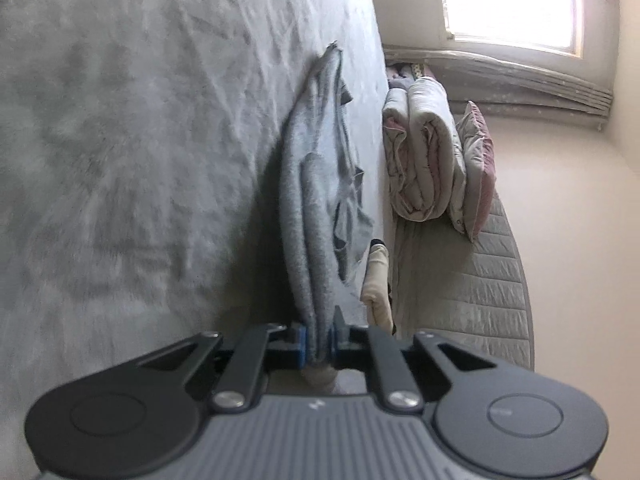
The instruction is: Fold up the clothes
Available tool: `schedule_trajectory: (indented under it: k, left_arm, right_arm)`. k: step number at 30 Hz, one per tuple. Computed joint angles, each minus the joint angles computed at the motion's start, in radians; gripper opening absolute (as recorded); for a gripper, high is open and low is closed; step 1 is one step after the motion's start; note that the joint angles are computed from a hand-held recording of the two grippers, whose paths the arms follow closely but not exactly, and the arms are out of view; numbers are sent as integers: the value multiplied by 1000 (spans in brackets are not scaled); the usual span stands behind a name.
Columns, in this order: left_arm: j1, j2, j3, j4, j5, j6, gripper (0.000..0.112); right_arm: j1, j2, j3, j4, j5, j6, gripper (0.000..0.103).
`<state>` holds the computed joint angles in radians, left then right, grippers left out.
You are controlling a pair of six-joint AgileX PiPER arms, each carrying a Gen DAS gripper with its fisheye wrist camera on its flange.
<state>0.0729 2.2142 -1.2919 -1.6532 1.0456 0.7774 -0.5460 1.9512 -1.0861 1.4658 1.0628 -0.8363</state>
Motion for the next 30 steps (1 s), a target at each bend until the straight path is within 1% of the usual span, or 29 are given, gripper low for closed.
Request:
schedule_trajectory:
  k: [4, 7, 15, 20, 23, 26, 30]
  left_arm:
    - [20, -75, 79, 32, 4, -11, 9]
    - [32, -142, 156, 60, 10, -21, 9]
    - [87, -350, 440, 105, 42, -3, 9]
    - [142, -463, 593, 155, 86, 23, 9]
    - [184, -502, 660, 193, 118, 43, 9]
    - [213, -523, 696, 235, 123, 39, 9]
    - [234, -494, 706, 229, 157, 21, 9]
  right_arm:
    - [-18, -51, 37, -8, 5, 23, 12]
    - [-45, -103, 92, -20, 30, 11, 12]
    - [-107, -231, 217, -100, 66, 23, 13]
    - [-163, -327, 297, -166, 91, 34, 13]
    - [-202, -360, 333, -190, 120, 23, 13]
    - [-216, -368, 354, -203, 133, 13, 13]
    - [-212, -348, 349, -203, 132, 39, 13]
